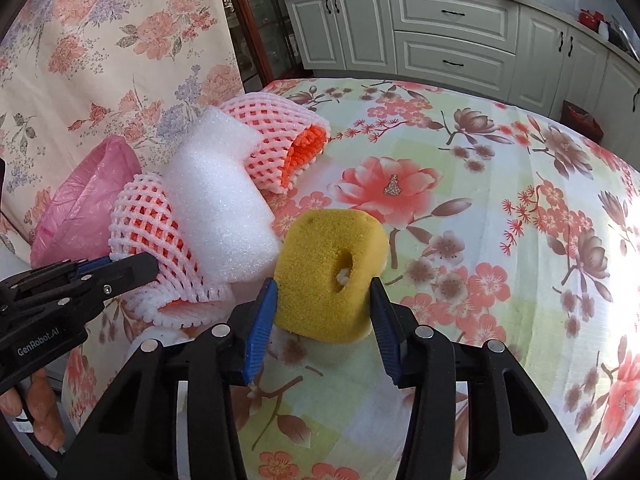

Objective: Collect trash
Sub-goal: 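Grasp a pink foam fruit net with the left gripper while the right gripper grasps the yellow holed sponge, then carry the fruit net and yellow sponge over the pink bin and open both grippers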

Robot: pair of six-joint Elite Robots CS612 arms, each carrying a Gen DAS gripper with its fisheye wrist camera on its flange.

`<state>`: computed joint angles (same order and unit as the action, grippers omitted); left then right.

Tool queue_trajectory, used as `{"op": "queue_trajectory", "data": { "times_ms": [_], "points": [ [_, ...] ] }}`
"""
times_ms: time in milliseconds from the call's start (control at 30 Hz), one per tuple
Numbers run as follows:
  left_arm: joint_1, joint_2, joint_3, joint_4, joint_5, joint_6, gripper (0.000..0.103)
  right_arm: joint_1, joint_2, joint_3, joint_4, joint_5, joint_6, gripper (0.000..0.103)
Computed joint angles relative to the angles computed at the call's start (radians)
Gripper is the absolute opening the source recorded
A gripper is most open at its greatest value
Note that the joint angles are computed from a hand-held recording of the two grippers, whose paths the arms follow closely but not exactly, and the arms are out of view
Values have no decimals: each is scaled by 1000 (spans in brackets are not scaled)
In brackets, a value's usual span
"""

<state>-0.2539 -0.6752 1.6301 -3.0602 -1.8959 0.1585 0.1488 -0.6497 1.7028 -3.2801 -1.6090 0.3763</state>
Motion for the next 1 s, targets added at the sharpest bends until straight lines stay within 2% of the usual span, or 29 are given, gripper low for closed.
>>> {"op": "queue_trajectory", "data": {
  "times_ms": [400, 633, 767, 1000],
  "points": [
    [11, -47, 75, -156, 26, 38, 19, 11, -44, 58, -73, -46, 10, 44],
    [26, -63, 102, -215, 34, 38, 19, 25, -66, 79, -104, -65, 5, 44],
    [46, -72, 112, -259, 49, 35, 19, 41, -77, 72, -115, -74, -11, 44],
    [100, -85, 116, -364, 102, 42, 19, 72, -85, 31, -112, -68, -52, 44]
  ]
}}
